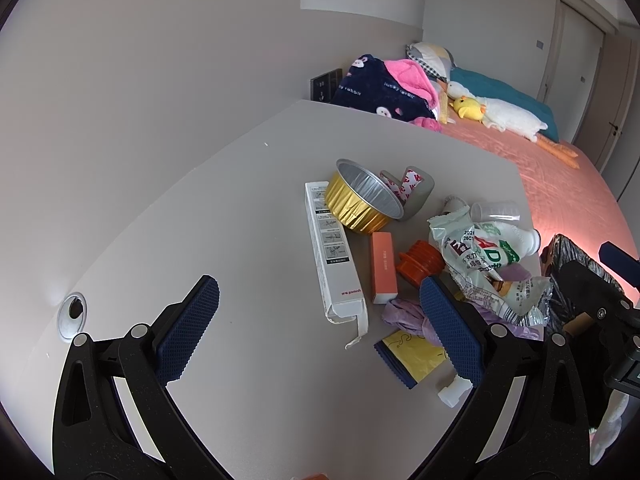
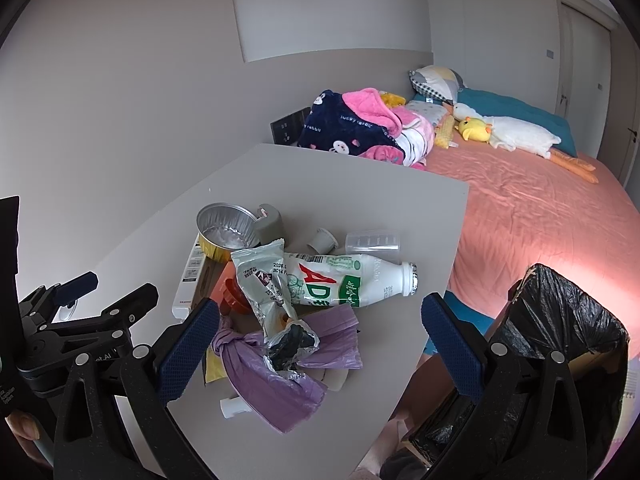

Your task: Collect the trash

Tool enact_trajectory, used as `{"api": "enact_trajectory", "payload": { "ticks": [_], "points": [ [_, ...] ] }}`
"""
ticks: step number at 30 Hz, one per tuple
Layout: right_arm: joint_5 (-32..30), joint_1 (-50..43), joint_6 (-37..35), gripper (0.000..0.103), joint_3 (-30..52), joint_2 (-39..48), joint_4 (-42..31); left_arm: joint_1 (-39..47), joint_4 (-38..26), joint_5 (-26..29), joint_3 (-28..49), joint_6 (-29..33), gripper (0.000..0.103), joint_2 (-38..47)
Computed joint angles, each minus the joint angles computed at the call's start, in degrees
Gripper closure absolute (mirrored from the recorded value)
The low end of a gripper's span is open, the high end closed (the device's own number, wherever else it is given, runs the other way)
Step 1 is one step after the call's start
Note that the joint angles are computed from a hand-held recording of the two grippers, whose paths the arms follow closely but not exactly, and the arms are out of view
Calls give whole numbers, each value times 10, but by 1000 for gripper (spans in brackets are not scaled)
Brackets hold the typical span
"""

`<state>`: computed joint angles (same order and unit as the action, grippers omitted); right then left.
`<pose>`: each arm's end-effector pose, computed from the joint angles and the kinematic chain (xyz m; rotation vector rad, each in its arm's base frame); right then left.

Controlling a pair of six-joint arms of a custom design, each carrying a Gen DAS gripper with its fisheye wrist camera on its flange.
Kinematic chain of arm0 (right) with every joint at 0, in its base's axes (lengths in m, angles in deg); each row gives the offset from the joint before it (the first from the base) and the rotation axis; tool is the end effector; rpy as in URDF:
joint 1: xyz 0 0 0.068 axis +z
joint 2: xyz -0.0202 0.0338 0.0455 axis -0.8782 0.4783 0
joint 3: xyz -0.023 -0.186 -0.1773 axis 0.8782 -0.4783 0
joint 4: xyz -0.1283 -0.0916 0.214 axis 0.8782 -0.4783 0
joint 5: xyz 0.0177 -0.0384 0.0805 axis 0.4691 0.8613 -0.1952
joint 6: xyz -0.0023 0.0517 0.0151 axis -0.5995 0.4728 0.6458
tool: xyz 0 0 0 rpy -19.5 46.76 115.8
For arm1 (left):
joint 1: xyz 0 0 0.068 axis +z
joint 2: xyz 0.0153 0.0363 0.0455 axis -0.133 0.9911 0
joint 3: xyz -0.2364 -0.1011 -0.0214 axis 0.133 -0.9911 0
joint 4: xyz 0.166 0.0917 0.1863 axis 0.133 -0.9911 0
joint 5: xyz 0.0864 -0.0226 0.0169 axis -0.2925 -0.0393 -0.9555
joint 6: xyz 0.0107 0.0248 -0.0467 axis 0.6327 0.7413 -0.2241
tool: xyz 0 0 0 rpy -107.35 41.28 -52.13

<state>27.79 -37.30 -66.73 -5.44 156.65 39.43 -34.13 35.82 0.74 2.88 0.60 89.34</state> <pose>0.3487 0.1702 0.1110 -0.8411 2.1841 0.5598 0.2169 -0.0825 0.1023 -0.8120 2.2431 0.3233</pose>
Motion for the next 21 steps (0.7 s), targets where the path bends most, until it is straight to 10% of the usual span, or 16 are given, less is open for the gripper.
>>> {"api": "enact_trajectory", "payload": {
  "ticks": [21],
  "points": [
    [-13,15,-36,3,22,32,-22,61,70,70,-45,14,6,-5]
  ]
}}
